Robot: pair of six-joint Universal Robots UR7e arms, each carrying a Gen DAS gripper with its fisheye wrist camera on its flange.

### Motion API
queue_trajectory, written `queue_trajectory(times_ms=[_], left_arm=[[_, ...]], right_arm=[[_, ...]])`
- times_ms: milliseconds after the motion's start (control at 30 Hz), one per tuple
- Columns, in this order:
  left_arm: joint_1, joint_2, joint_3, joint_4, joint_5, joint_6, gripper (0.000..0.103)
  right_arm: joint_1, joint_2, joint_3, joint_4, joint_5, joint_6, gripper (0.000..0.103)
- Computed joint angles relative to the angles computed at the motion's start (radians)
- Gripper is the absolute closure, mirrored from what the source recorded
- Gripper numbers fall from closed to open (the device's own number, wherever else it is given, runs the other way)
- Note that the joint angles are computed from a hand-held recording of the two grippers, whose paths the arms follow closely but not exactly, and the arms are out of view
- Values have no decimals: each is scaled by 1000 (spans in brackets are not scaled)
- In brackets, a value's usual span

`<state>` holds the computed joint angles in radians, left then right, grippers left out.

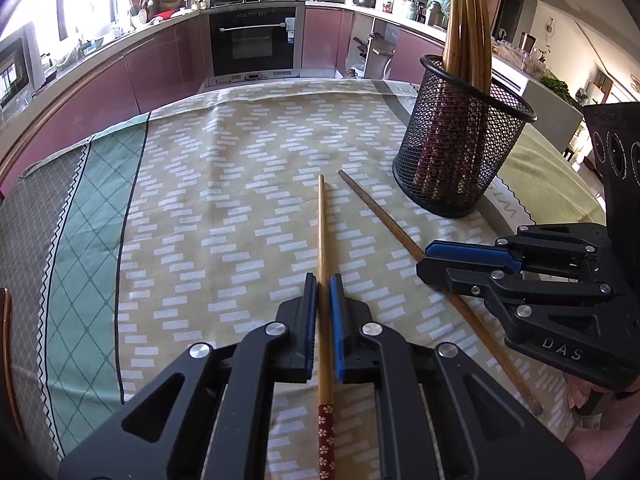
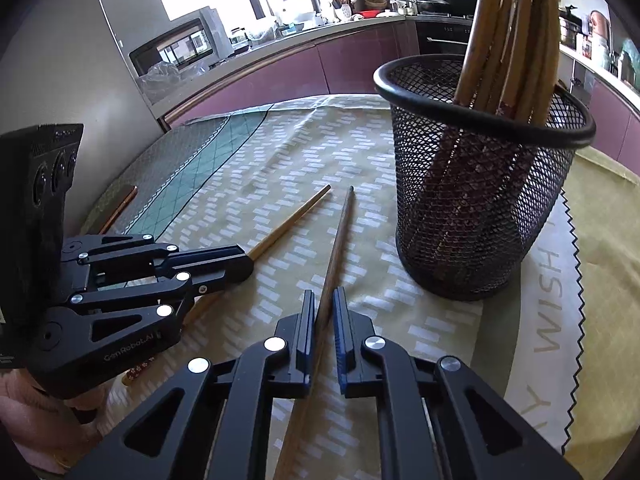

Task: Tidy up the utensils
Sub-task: 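Lift the held chopstick upright with the left tool while the right tool lifts its own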

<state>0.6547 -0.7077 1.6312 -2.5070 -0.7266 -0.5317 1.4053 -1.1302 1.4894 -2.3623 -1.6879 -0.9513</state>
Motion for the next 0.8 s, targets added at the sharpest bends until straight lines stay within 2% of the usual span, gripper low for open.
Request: queue_trajectory(times_ms=[333, 567, 800], left_arm=[[-6, -20, 24, -42, -6, 0, 95], [-21, -41, 45, -88, -19, 22, 95], [-38, -53, 55, -114, -16, 39, 95]], right_arm=[[-11, -21, -7, 42, 54, 23, 96], [-21, -45, -4, 79, 120, 7, 97], [-22, -66, 4, 89, 152, -6, 97]])
